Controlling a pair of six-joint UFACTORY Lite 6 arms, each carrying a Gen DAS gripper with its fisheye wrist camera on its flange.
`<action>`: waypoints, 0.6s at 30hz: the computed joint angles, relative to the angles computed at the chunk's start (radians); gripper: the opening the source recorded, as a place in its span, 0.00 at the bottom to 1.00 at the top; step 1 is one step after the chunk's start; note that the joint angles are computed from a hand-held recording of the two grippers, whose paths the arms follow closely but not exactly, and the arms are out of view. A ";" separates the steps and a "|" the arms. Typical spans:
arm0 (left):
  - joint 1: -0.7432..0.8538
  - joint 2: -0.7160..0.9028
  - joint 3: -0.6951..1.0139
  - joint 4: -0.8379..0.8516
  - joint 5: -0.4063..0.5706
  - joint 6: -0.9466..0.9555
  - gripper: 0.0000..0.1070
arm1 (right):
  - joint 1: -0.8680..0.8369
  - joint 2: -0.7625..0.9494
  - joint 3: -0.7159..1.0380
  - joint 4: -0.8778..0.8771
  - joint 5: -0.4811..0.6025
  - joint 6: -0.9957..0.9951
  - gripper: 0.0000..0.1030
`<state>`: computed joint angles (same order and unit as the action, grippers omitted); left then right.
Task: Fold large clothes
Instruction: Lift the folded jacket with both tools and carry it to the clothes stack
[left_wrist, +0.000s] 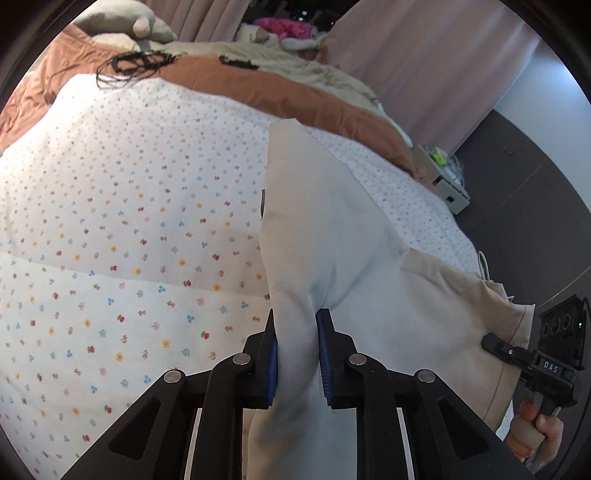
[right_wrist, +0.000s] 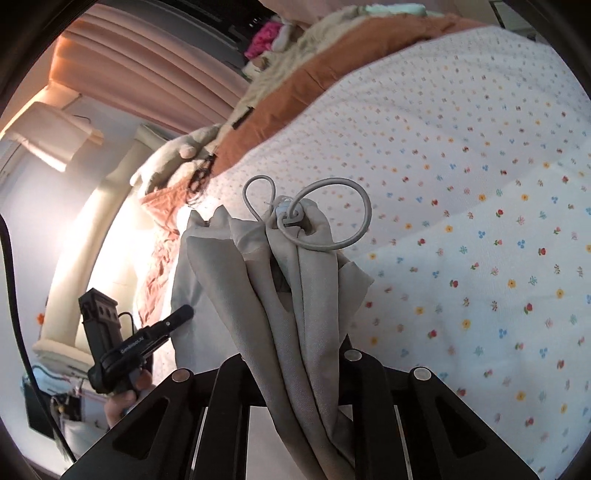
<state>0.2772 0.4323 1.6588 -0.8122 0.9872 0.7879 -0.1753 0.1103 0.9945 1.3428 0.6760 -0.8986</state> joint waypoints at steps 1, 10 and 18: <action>0.010 -0.022 -0.007 -0.008 0.015 0.004 0.18 | 0.004 -0.042 -0.023 -0.002 -0.003 0.006 0.14; 0.113 -0.255 -0.112 -0.088 0.153 0.056 0.16 | 0.065 -0.440 -0.178 -0.155 -0.030 0.261 0.14; 0.206 -0.402 -0.119 -0.153 0.348 0.052 0.15 | 0.132 -0.778 -0.201 -0.475 -0.005 0.665 0.13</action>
